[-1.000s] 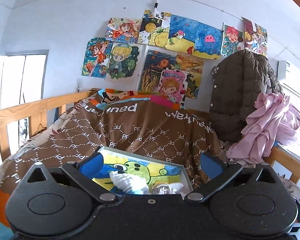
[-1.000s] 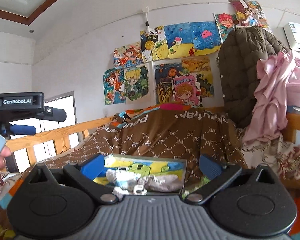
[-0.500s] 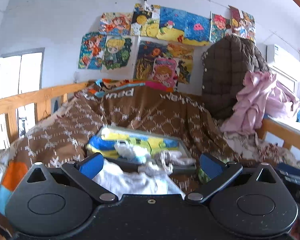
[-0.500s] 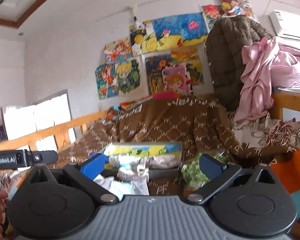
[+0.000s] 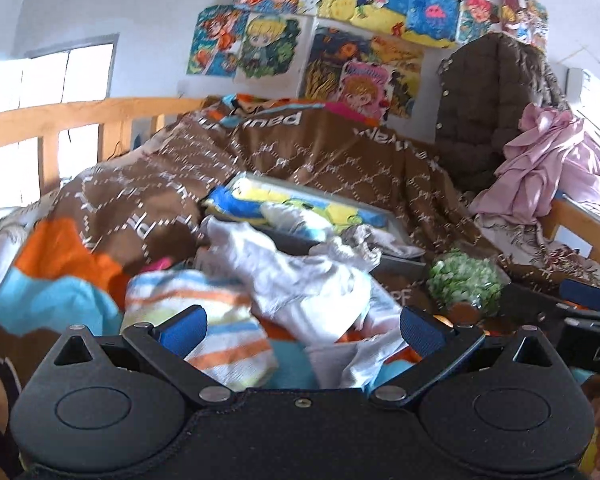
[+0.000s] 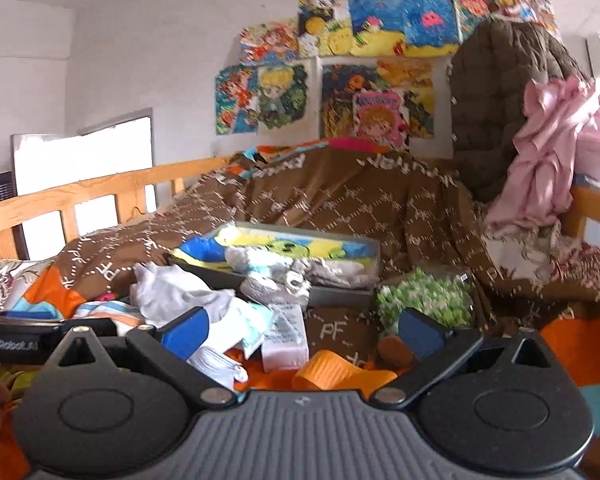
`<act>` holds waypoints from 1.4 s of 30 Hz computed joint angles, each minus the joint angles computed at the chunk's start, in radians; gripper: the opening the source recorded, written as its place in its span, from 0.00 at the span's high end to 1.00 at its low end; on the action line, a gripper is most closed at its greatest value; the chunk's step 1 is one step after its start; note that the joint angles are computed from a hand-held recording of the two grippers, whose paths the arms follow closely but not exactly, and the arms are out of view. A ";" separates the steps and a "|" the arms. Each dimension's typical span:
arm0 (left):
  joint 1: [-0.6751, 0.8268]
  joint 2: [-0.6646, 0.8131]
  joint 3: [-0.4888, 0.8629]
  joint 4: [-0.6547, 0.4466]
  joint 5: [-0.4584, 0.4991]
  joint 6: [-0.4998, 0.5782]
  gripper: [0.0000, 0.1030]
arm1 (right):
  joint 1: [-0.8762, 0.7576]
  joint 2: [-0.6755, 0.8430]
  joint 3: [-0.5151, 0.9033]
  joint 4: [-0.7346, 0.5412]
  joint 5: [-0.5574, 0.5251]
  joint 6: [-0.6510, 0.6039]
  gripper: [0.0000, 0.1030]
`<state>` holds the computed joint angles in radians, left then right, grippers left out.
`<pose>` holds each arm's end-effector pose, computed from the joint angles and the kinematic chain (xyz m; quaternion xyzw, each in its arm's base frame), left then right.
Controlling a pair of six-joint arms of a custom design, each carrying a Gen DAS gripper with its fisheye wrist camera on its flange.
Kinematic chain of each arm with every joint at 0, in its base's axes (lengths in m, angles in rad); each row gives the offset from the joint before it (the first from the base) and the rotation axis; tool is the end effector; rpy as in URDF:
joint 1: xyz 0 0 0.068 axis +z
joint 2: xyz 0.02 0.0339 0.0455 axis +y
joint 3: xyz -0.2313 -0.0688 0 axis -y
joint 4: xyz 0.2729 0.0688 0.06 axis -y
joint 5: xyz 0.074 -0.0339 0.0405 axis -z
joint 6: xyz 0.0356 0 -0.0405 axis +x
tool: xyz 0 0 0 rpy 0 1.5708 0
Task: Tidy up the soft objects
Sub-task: 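Lift both grippers away from the tray, then grasp the grey knit sock with the left gripper while the right gripper grasps the orange silicone band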
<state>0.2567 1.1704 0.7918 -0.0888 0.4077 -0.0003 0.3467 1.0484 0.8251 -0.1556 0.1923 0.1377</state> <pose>0.2946 0.0627 0.2333 -0.0016 0.8407 -0.1054 0.5311 0.2706 0.0905 0.2717 -0.0323 0.8249 0.0569 0.5614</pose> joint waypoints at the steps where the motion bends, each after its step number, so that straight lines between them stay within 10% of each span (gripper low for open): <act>1: 0.003 0.007 0.003 -0.005 0.000 -0.002 0.01 | -0.007 0.014 0.014 -0.017 -0.002 0.013 0.00; 27: -0.003 0.181 0.091 -0.138 0.113 -0.080 0.01 | -0.095 0.197 0.193 -0.269 -0.081 0.147 0.00; 42: -0.043 0.364 0.172 -0.046 0.208 -0.262 0.01 | -0.266 0.400 0.346 -0.326 -0.398 0.259 0.00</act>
